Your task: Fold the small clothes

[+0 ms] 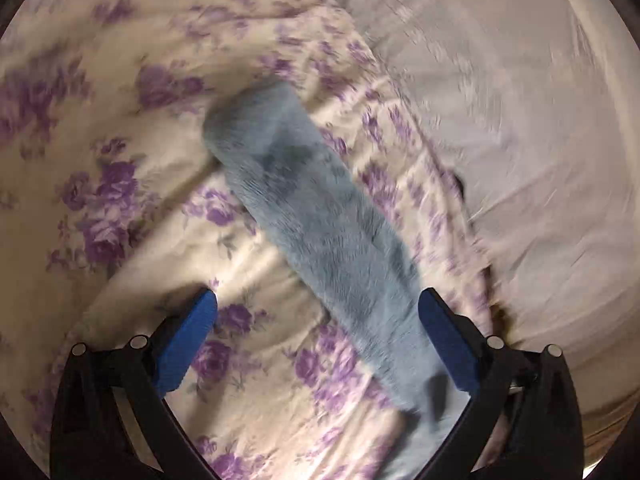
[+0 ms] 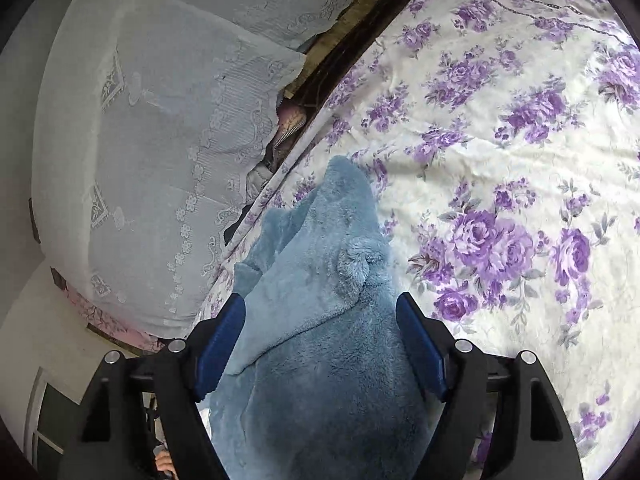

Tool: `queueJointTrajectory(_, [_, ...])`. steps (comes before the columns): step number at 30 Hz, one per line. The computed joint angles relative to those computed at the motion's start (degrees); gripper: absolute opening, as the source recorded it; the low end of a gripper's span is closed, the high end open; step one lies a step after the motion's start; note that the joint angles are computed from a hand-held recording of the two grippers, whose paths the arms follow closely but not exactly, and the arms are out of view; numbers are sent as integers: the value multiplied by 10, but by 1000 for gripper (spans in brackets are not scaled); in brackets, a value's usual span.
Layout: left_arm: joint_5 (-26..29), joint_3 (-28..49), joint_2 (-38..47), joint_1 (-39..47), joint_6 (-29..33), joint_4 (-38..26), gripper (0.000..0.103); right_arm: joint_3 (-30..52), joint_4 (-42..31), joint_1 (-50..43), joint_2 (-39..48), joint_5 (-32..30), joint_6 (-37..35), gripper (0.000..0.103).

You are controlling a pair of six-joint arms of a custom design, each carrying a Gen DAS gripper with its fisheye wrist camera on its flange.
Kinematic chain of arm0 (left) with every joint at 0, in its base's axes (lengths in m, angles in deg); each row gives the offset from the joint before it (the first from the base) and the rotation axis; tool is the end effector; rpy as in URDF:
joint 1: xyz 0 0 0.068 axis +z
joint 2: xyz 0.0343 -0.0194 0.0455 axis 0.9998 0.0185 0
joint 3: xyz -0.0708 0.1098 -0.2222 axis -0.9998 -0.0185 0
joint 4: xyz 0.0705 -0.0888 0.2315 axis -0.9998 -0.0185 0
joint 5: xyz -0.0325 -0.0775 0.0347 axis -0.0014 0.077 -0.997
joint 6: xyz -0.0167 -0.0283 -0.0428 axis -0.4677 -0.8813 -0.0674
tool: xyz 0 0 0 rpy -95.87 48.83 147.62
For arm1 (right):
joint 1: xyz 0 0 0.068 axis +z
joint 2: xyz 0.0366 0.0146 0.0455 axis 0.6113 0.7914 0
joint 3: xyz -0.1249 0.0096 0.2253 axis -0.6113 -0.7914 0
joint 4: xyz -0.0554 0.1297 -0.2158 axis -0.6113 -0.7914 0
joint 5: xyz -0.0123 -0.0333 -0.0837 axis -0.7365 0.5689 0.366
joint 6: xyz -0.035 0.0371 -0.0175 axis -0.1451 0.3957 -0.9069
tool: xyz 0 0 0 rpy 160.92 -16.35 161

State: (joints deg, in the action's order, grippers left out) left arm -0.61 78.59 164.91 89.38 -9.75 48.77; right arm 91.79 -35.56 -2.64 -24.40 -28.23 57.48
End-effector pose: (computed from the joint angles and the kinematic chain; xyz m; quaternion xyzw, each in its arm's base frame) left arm 0.3847 -0.0138 0.2115 -0.2772 0.8470 -0.3652 0.2690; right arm 0.1419 -0.0896 0.2085 0.3865 0.7372 0.3010 0.4653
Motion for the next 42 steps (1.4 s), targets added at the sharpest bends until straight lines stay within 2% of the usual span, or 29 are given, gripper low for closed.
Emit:
queueJointTrajectory(2, [2,24,25,10,-2,3,98,-1,4,-2,2,-3,-1,78])
queueJointTrajectory(5, [-32,81,63,5,9,-16,95,-7,23,-16,21,-19,-2,78])
queueJointTrajectory(7, [-41,113,87,4,17,-21,75,-7,15,-28,24,-32,-10,78])
queueJointTrajectory(9, [-17,149,121,18,34,-36,35,-6,19,-30,22,-35,-5,78])
queueJointTrajectory(11, [0,154,132,29,35,-38,22,-6,19,-26,10,-31,2,78])
queueJointTrajectory(13, [13,141,119,34,37,-32,17,13,8,-8,12,-23,1,78])
queueJointTrajectory(14, [1,141,106,28,52,-40,16,28,5,13,20,-14,1,78])
queueJointTrajectory(16, [-58,146,72,0,98,-65,16,71,-11,70,45,24,-5,78])
queueJointTrajectory(19, [-109,153,35,-39,142,-91,16,134,-13,147,114,65,3,78])
queueJointTrajectory(22, [-141,192,25,-82,174,-139,16,180,23,194,197,62,34,78])
queueJointTrajectory(24, [-169,237,28,-119,201,-181,16,182,56,204,217,56,59,78])
queueJointTrajectory(26, [-199,265,30,-152,226,-203,15,168,84,204,218,47,72,79])
queueJointTrajectory(29, [-236,312,45,-201,243,-233,15,166,72,185,219,30,65,79])
queueJointTrajectory(37, [-300,452,142,-309,239,-301,15,144,110,132,220,-27,99,79])
queueJointTrajectory(42, [-330,578,227,-366,231,-364,15,141,135,120,231,-56,122,79])
